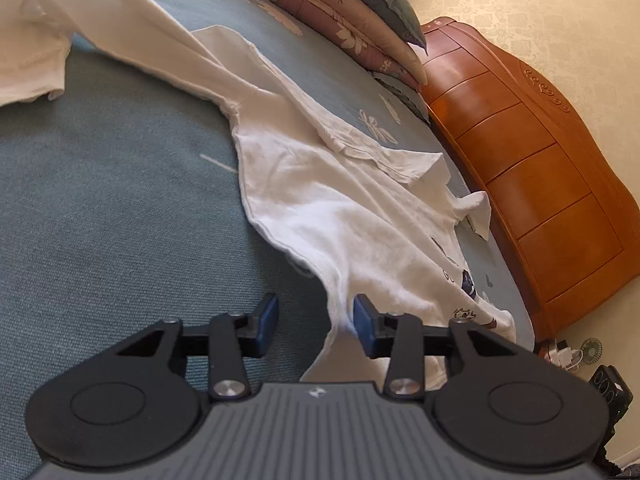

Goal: Fold clothes

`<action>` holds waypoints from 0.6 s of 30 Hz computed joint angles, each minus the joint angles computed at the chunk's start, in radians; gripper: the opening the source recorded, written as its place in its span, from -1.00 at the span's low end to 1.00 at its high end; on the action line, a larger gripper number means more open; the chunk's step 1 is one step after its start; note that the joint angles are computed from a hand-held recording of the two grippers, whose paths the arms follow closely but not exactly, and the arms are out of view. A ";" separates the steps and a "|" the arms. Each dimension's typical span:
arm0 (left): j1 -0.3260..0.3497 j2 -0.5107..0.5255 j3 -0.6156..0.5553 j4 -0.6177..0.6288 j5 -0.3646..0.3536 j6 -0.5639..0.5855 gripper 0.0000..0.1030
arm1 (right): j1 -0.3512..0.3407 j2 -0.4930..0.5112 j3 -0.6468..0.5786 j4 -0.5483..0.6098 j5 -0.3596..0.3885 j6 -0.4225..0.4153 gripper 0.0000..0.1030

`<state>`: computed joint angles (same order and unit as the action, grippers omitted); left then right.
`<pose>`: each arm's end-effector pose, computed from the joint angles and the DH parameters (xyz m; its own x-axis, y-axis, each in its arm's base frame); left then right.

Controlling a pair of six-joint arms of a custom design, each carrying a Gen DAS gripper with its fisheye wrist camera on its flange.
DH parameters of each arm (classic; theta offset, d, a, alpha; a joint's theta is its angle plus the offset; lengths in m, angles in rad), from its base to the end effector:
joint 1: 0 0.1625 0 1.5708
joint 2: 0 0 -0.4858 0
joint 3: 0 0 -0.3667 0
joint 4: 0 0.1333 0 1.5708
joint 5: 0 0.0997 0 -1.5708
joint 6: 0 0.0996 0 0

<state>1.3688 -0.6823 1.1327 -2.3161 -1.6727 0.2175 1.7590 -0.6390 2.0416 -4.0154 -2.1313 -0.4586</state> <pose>-0.0461 -0.8392 0.2434 -0.9044 0.4254 0.0323 0.3965 0.8660 -0.3048 0.1864 -0.5493 0.1342 -0.7813 0.0428 0.6227 -0.4910 0.5738 -0.6555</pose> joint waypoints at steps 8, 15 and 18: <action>0.003 -0.081 0.105 0.008 0.009 -0.004 0.03 | 0.000 -0.003 0.004 0.002 0.013 0.013 0.83; 0.005 -0.127 0.183 0.057 -0.030 0.002 0.10 | 0.011 0.003 0.007 -0.014 0.016 -0.011 0.83; 0.012 -0.132 0.196 0.056 -0.054 -0.017 0.11 | 0.015 0.003 0.010 -0.023 0.017 -0.018 0.83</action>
